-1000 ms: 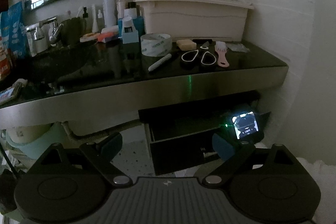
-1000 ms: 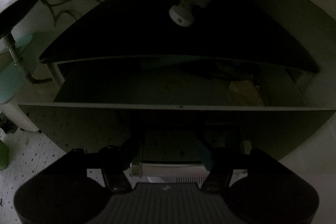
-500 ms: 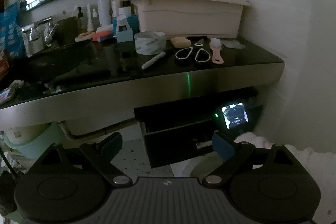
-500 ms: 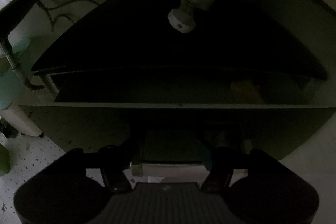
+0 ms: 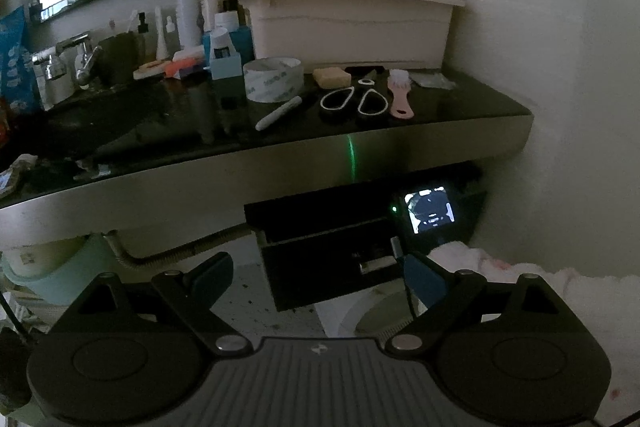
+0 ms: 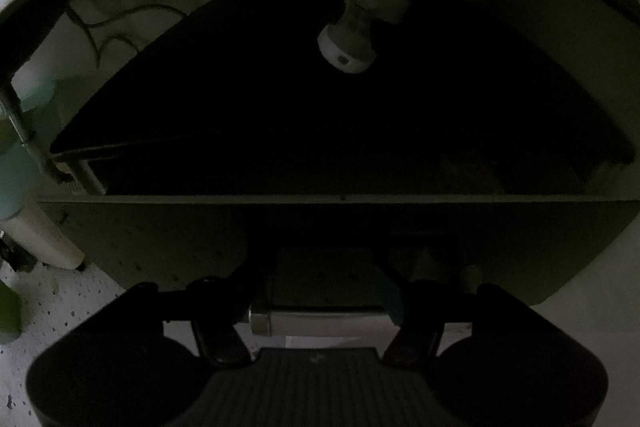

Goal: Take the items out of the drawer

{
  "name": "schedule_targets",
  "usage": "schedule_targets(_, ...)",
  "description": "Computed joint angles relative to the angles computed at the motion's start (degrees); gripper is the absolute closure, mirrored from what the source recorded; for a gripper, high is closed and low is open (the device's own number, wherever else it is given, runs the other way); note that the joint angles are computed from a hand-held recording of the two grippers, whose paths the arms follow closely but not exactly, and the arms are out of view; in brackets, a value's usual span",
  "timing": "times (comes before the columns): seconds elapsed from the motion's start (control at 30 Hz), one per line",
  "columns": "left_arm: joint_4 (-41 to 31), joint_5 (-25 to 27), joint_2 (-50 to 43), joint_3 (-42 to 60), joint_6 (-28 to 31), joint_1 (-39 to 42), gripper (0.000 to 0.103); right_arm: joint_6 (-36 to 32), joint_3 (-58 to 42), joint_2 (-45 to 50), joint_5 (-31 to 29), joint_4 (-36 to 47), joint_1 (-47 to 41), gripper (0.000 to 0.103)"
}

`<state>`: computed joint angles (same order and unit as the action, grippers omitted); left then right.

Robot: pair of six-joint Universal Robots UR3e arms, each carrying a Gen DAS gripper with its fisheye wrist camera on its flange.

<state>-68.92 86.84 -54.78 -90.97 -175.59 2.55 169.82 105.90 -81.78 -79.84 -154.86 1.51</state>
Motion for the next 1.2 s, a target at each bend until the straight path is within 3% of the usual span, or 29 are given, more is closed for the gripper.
schedule_targets(0.57, 0.37, 3.76, -2.14, 1.84, -1.11, -4.72, 0.01, 0.96, -4.69, 6.44, 2.03, -3.36, -0.46, 0.04)
schedule_targets(0.83, 0.35, 8.59, -3.98, 3.04, -3.21, -9.57, 0.01, 0.97, -11.12, 11.42, 0.68, -2.44, 0.85, 0.04)
schedule_targets(0.9, 0.52, 10.35, -4.24, 3.43, -3.75, -11.0, 0.01, 0.42, -12.88, 12.57, -0.37, -2.13, 1.88, 0.041)
schedule_targets(1.03, 0.12, 11.02, -4.8, 4.43, -3.79, -11.37, 0.01, -7.65, -16.16, 16.03, -5.47, -2.87, 5.69, 0.042)
schedule_targets(1.2, 0.74, 10.86, -5.73, 5.24, -3.65, -11.5, 0.01, -4.94, -13.81, 13.58, 1.5, -2.82, 2.85, 0.043)
